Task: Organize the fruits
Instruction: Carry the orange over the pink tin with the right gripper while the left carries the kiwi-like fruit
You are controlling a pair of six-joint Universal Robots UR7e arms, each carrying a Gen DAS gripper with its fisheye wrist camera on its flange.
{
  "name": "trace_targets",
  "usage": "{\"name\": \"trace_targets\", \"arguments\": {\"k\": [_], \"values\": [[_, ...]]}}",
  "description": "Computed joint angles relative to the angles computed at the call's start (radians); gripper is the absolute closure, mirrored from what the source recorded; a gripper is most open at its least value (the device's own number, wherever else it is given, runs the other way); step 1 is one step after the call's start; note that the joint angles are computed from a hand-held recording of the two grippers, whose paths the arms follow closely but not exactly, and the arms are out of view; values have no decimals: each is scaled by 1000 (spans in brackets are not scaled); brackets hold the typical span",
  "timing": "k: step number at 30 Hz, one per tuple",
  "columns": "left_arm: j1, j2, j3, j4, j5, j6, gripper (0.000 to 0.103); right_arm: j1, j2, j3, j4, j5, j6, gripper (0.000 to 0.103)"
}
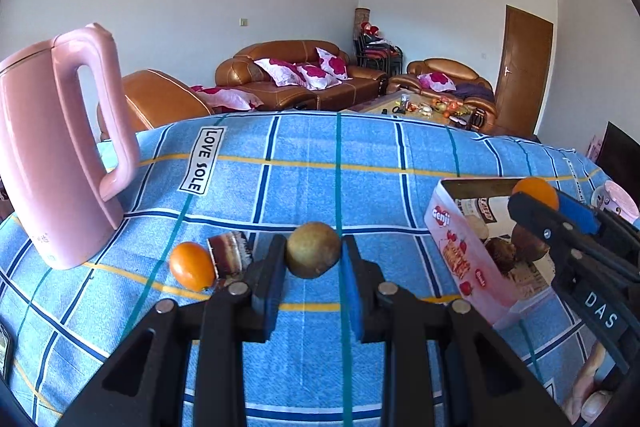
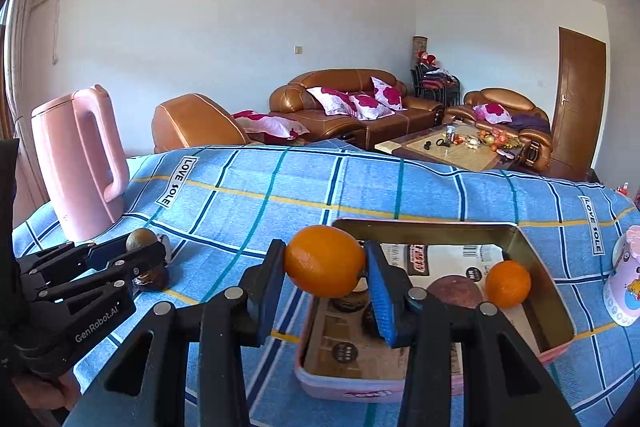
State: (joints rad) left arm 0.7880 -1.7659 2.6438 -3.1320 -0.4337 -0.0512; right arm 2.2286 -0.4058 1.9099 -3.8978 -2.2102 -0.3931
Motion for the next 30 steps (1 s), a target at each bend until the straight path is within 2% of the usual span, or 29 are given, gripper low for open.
{"name": "trace_targets", "arguments": {"k": [6, 12, 21, 30], "values": [[-36, 76, -18, -54, 7, -9, 74, -20, -24, 28, -64, -18, -51, 61], [-67, 201, -38, -173, 25, 47, 74, -46, -52, 59, -110, -27, -90, 61], [-101, 362, -93, -284, 1, 86, 74, -94, -91, 86, -157, -49, -146, 61], [-99, 507, -152, -357, -20, 114, 74, -143, -133, 107, -175, -58, -169, 61]]}}
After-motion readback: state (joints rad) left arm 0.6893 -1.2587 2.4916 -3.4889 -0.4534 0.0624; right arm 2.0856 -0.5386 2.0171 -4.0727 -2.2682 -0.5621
